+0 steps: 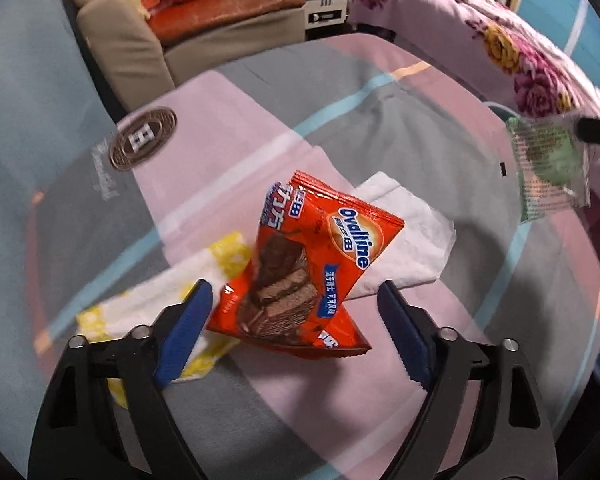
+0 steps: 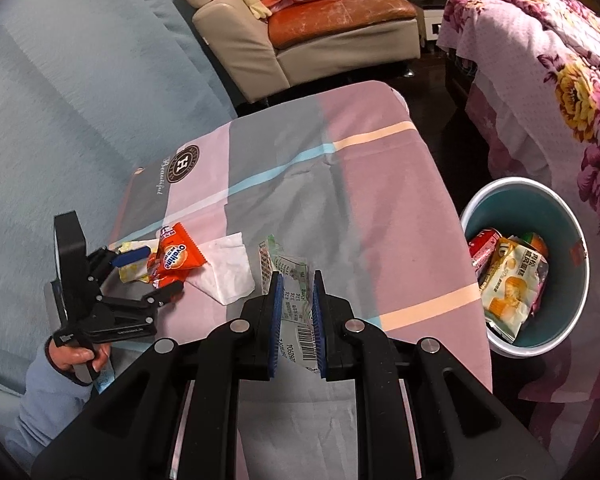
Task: Collect trash
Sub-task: 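Grasp the red Ovaltine bag with the left tool while right tool holds the wrapper, then carry bag and wrapper over the wastebasket and open both tools to drop them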
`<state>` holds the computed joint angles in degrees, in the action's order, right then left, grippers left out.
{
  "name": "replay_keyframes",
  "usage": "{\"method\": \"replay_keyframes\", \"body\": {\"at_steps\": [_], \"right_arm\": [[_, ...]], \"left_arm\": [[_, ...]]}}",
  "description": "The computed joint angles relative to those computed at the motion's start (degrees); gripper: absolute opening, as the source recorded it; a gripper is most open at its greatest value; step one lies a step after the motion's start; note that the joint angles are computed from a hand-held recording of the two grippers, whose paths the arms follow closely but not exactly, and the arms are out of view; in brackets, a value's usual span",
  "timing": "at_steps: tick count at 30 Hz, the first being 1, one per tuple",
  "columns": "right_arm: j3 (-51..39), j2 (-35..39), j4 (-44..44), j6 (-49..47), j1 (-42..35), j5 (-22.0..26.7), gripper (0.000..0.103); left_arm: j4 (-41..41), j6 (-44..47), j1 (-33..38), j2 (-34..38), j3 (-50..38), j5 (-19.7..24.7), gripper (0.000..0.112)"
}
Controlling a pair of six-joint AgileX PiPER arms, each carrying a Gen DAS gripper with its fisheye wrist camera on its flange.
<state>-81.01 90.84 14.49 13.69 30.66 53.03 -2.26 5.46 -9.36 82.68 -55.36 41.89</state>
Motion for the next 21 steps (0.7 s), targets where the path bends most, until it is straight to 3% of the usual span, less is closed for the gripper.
{"method": "replay_keyframes", "body": {"at_steps": [1,4,13,21], "right_arm": [[-0.01,0.07,0.09,-0.06,-0.13,-0.03,0.013],[0.03,0.27,0.47,-0.39,-0.47,-0.25,0.013],[2.17,-2.36,2.85,-3.08,-3.67,-1.67,0.013],[6.25,-8.56,6.09,-7.87,-12.65,-1.88,0.013]], "left_arm": [[-1.03,0.38,0.17,0.13,0.00,0.26,0.052],[2.01,-5.31,-1.56,-1.69,1.13,-0.65,0.046],[4.85,-19.60,-9.86,-6.19,-2.13,3.14,0.045],[7.89,-30.43,-22.08,2.10,-12.53,3.36,0.045]]}}
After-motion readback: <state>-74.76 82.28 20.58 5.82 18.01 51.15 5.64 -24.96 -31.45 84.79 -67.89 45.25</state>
